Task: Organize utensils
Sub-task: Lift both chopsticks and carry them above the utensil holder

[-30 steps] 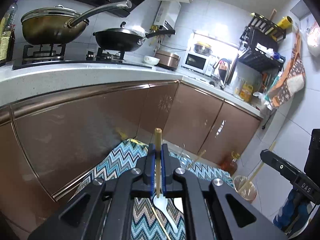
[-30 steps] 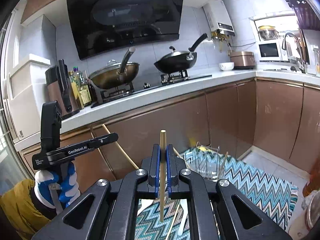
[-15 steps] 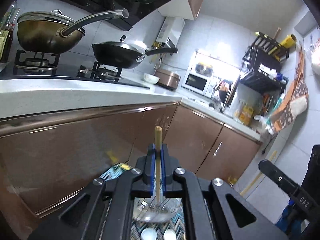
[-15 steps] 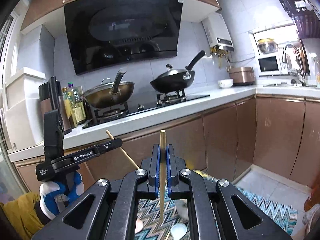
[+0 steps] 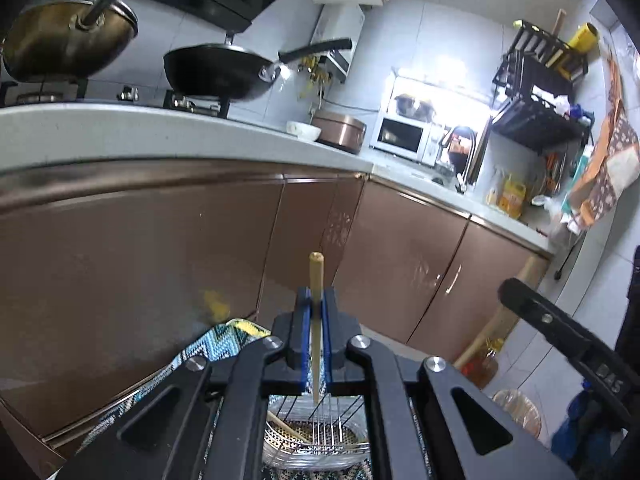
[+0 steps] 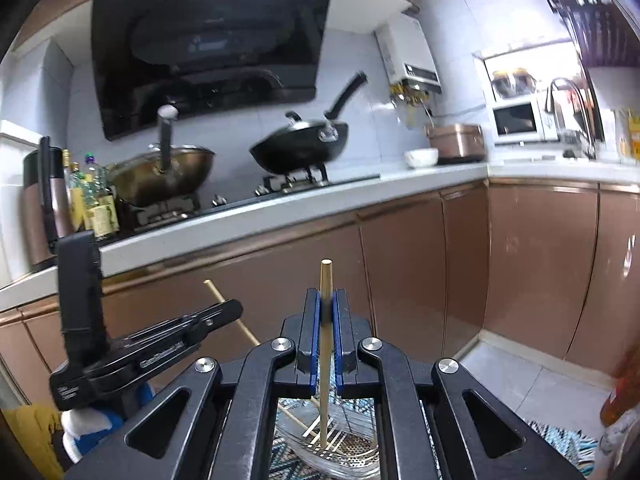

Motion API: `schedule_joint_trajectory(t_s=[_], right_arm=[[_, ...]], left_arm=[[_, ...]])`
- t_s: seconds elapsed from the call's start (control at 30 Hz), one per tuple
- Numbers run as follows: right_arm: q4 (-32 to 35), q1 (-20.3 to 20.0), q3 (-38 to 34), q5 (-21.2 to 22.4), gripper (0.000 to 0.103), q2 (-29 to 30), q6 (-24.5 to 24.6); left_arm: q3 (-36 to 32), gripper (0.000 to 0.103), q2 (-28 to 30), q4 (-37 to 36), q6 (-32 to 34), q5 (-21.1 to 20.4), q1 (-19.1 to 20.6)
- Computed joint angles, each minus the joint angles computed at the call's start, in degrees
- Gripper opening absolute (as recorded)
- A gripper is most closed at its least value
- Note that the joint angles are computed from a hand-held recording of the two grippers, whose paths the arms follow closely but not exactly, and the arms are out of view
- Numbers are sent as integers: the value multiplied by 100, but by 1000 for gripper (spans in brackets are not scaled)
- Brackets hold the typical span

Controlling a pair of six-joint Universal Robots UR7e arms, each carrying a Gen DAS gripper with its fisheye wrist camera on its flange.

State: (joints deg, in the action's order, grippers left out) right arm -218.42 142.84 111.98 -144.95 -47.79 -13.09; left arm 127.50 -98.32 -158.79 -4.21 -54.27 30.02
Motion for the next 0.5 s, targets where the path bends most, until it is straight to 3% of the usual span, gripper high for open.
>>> schedule_joint_trajectory(t_s=[0.23, 0.43, 0.5], right_arm=[[-266, -414, 258, 110, 6, 203, 74], [-133, -496, 312, -65, 7, 426, 98], [-23, -476, 320, -172, 16, 441, 158]], left_arm=[[185, 5, 325, -103, 16, -68, 235], [322, 7, 470, 9, -158, -152, 469], [339, 9, 416, 92, -145, -209, 477]])
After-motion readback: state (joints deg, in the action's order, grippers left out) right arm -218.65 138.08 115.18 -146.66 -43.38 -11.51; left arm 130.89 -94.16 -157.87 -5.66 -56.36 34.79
